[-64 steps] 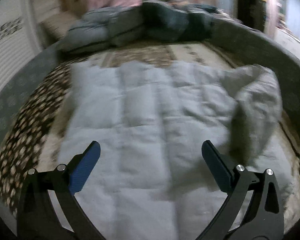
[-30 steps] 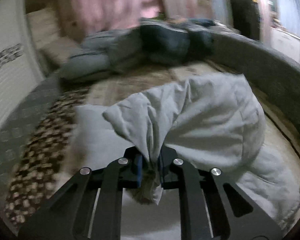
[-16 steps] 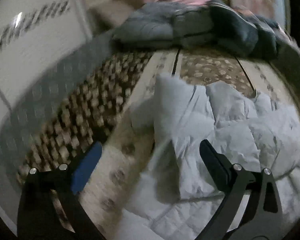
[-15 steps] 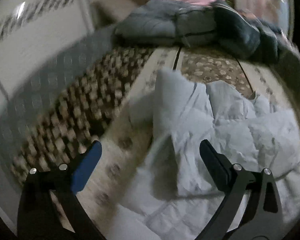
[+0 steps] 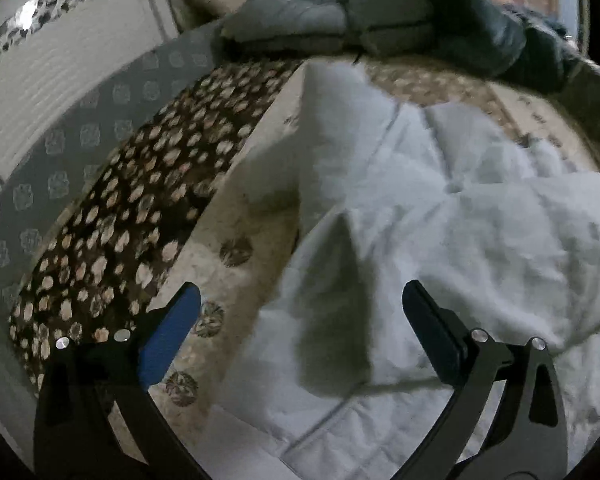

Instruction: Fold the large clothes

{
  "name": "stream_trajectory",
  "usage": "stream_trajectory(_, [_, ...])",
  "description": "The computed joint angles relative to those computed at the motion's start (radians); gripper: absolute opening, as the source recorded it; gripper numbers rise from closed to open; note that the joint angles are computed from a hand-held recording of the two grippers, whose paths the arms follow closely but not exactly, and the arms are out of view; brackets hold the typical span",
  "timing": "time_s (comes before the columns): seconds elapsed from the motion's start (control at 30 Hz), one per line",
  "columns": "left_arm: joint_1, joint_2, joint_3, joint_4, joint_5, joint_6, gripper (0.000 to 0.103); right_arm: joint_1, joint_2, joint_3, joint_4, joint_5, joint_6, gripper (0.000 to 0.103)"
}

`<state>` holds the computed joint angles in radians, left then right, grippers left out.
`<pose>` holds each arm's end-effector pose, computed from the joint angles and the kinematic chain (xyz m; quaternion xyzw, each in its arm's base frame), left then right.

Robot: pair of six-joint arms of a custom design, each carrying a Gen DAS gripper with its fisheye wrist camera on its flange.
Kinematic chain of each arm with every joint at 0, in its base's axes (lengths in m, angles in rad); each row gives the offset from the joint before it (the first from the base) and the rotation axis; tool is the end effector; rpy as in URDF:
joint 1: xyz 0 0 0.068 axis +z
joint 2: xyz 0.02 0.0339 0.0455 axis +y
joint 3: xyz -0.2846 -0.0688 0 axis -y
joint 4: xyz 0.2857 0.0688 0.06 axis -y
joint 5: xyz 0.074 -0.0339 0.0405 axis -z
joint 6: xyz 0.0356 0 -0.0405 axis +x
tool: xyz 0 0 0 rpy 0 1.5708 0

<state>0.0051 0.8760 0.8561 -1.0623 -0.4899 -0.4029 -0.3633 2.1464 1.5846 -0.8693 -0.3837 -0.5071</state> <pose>0.1740 0.0176 0.2933 -0.2481 0.9099 0.1843 0.2765 0.4380 -0.1523 0.1449 -0.0836 0.9758 0.1436 0.1423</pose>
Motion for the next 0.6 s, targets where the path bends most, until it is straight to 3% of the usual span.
stream_trajectory(0.03, [0.046, 0.008, -0.021, 0.021, 0.017, 0.021, 0.1, 0.003, 0.012, 0.028, -0.044, -0.022, -0.004, 0.052])
stream_trajectory(0.07, [0.073, 0.011, -0.028, 0.022, 0.029, 0.034, 0.1, 0.007, 0.016, 0.045, -0.073, -0.027, -0.001, 0.044])
stream_trajectory(0.1, [0.103, 0.019, -0.045, 0.025, 0.04, 0.04, 0.1, 0.009, 0.013, 0.06, -0.109, -0.049, -0.011, 0.02])
stream_trajectory(0.13, [0.125, 0.03, -0.066, 0.021, 0.046, 0.044, 0.1, 0.013, -0.014, 0.047, -0.104, -0.053, -0.029, 0.011])
stream_trajectory(0.27, [0.202, 0.077, -0.117, 0.041, 0.056, 0.065, 0.1, -0.029, -0.054, 0.058, -0.072, -0.1, -0.039, 0.005])
stream_trajectory(0.4, [0.215, 0.077, -0.119, 0.064, 0.08, 0.036, 0.1, -0.084, -0.109, 0.045, 0.076, -0.102, 0.01, 0.003])
stream_trajectory(0.5, [0.148, 0.066, -0.108, 0.073, 0.047, 0.022, 0.1, -0.093, -0.211, -0.055, 0.317, 0.027, 0.083, 0.003])
stream_trajectory(0.6, [0.094, 0.053, -0.106, 0.087, 0.025, 0.022, 0.1, -0.139, -0.178, -0.021, 0.381, 0.204, 0.184, 0.009])
